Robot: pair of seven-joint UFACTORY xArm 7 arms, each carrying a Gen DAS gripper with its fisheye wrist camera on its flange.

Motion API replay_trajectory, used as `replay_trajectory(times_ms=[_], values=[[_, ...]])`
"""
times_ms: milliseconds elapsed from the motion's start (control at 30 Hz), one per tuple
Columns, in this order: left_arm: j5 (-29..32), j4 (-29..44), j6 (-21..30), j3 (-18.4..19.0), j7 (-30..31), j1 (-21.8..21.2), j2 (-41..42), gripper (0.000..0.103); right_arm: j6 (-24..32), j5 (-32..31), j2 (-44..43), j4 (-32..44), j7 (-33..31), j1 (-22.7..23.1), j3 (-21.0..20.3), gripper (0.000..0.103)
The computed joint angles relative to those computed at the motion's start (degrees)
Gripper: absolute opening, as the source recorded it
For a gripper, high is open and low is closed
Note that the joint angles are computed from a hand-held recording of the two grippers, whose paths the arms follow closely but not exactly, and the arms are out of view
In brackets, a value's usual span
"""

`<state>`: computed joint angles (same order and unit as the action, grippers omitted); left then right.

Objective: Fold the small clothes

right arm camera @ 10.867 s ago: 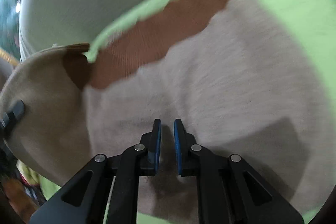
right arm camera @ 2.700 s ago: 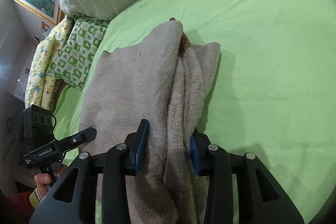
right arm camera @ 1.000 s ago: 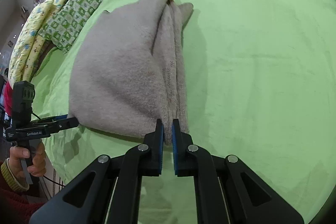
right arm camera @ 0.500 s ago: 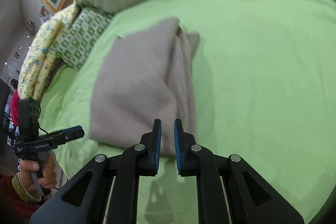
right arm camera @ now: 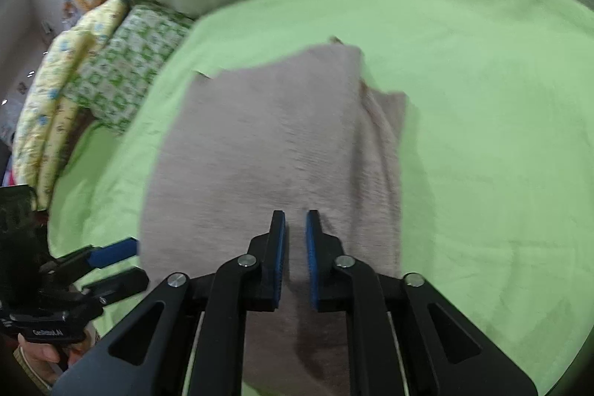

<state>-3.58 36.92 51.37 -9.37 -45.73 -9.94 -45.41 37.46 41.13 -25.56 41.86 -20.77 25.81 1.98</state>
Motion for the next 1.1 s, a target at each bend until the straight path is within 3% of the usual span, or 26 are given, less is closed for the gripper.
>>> replay_trajectory(times_ms=[100, 233, 367, 500, 567, 700, 933, 1100], values=[[-0.2, -0.3, 0.2, 0.4, 0.7, -0.3, 0.8, 0.072, -0.4, 2.8, 0.0, -1.0, -1.3, 0.3, -1.5, 0.000], [-0.4, -0.3, 1.4, 0.4, 0.4, -0.3, -0.4, 0.072, 0.7, 7.0, -0.7, -1.6, -2.4, 0.2, -2.7, 0.000], [-1.0, -1.0, 2.8, -0.1, -1.9, 0.1, -3.5, 0.075, 1.1, 5.8, -3.9, -2.7, -0.5, -1.0, -1.5, 0.003], [1.7, 0.2, 7.3, -4.3, -6.7, 1.5, -6.0, 0.078, 0.6, 2.1, -8.7, -5.0, 2.2, -1.4, -0.4, 0.005], [3.6, 1.3, 10.0, -6.3, -8.8, 1.9, -6.6, 0.079, 0.7, 0.8, -11.0, -6.2, 3.7, -1.1, -0.5, 0.010], [6.2, 2.9, 13.3, -8.6, -11.7, 1.8, -7.3, 0.079, -0.4, -1.3, -15.9, -9.3, 6.0, -0.2, -0.7, 0.039], [8.7, 4.3, 16.8, -11.4, -15.0, 0.2, -8.8, 0.081, 0.9, -6.6, -26.6, -15.8, 10.4, 1.2, -0.8, 0.041], [10.4, 4.8, 19.8, -13.8, -15.7, -1.1, -9.8, 0.081, 2.6, -10.7, -35.8, -20.5, 13.6, 1.7, 0.1, 0.049]])
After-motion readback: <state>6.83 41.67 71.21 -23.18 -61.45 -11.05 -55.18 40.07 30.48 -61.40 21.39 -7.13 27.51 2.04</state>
